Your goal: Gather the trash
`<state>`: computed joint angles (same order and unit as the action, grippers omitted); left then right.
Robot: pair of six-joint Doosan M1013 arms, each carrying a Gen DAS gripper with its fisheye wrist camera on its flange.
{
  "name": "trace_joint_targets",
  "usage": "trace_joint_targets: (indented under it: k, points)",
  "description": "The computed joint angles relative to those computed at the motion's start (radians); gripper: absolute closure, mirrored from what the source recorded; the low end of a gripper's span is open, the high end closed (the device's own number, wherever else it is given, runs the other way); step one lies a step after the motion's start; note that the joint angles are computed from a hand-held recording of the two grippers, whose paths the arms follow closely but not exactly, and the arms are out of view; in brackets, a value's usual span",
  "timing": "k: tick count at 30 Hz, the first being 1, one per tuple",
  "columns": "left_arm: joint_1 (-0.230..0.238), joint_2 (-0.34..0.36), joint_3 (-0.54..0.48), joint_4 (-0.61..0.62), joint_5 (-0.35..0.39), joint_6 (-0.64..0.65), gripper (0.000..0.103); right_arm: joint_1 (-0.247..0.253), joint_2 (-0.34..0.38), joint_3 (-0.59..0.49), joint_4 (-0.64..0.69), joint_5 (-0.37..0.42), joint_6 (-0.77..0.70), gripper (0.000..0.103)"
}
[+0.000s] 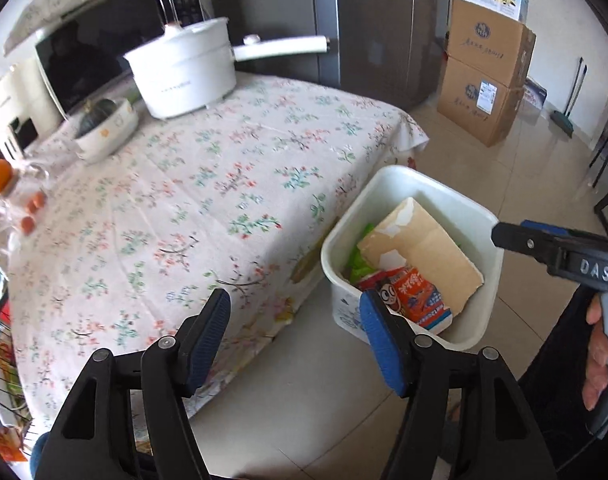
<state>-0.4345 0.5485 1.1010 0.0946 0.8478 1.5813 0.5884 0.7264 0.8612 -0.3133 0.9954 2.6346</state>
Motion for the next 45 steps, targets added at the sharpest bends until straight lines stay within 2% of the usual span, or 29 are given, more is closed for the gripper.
trace_joint_targets:
  k: [2,4,7,10,13,22,27,34,45]
  points:
    - [0.002,-0.041,0.056,0.009,-0.058,-0.029,0.017,0.027,-0.033,0.052,-0.045,-0.058,0.054,0.033]
    - [0.004,-0.078,0.110,-0.011,-0.107,-0.028,0.014,0.055,-0.043,0.073,-0.095,-0.086,0.104,0.017]
    - [0.008,-0.112,0.170,-0.030,-0.153,-0.033,0.014,0.081,-0.047,0.093,-0.131,-0.106,0.123,0.012]
    - [0.012,-0.117,0.193,-0.002,-0.168,-0.067,0.014,0.085,-0.034,0.091,-0.096,-0.130,0.079,0.011]
    - [0.010,-0.104,0.190,0.090,-0.148,-0.142,0.014,0.086,-0.009,0.060,-0.086,-0.108,0.049,0.011]
    - [0.037,-0.108,0.194,0.098,-0.179,-0.254,0.014,0.113,0.013,0.019,-0.236,-0.107,0.066,0.010]
    - [0.046,-0.089,0.169,0.056,-0.144,-0.252,0.014,0.109,0.011,0.026,-0.222,-0.129,0.050,0.010]
    - [0.042,-0.079,0.157,0.035,-0.126,-0.226,0.014,0.107,0.009,0.031,-0.218,-0.121,0.057,0.010]
    - [0.042,-0.080,0.159,0.033,-0.125,-0.223,0.014,0.106,0.009,0.031,-0.211,-0.119,0.053,0.010]
